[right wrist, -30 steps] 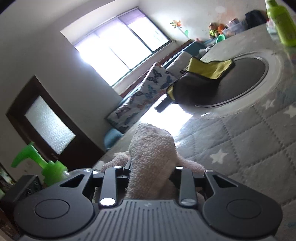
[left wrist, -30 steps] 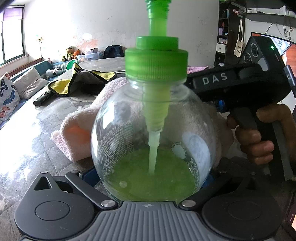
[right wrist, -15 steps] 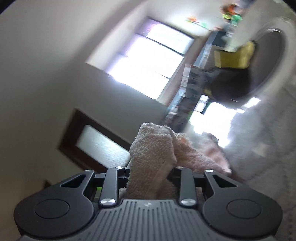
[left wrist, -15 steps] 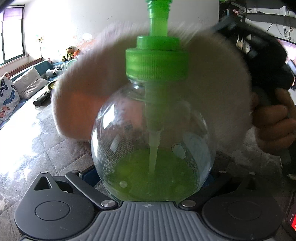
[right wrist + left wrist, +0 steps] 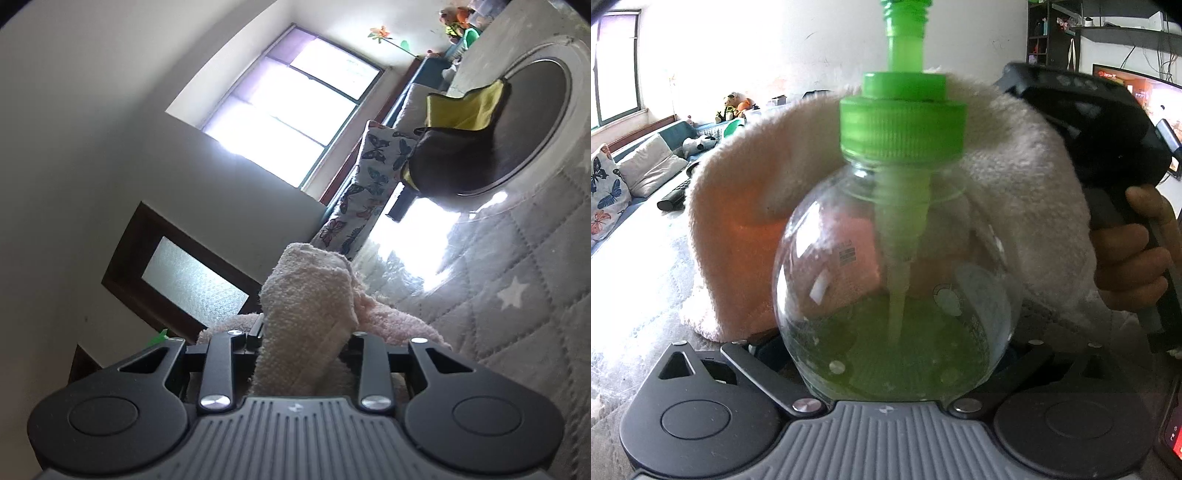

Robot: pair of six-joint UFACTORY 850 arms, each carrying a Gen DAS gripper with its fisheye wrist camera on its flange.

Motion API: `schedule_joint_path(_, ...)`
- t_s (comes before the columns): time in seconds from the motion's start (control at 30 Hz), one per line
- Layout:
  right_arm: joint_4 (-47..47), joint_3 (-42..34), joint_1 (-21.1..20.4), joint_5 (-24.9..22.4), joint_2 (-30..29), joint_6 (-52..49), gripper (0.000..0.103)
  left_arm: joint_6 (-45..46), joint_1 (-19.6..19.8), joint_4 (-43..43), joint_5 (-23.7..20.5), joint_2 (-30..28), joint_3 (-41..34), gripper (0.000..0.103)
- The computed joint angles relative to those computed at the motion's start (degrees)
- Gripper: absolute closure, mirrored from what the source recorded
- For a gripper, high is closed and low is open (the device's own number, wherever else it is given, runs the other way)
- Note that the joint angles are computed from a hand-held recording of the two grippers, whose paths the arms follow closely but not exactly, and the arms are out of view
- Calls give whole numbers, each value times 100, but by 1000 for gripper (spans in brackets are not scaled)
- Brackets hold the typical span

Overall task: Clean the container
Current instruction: 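Drape the towel over the bottle shoulder and rub with right gripper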

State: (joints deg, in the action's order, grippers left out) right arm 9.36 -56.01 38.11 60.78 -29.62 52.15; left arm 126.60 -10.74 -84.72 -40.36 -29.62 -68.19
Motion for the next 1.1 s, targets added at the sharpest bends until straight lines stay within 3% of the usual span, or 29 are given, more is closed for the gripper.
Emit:
schedule_joint_path(0.27, 592, -190, 60, -726, -13, -416, 73, -12, 1, 12, -1, -7, -15, 0)
schedule_joint_path(0.57, 1477, -438, 229, -1577, 6, -1642, 73, -29, 18, 33, -17, -18, -35, 0)
schedule_joint_path(0.87, 1657, -337, 331, -1746, 121, -1572, 75, 47, 1, -23, 19, -21, -18, 0)
schedule_joint_path(1.1, 2549, -369, 511, -2210, 310, -2518, 75, 67, -78, -282, 337, 151, 192, 0)
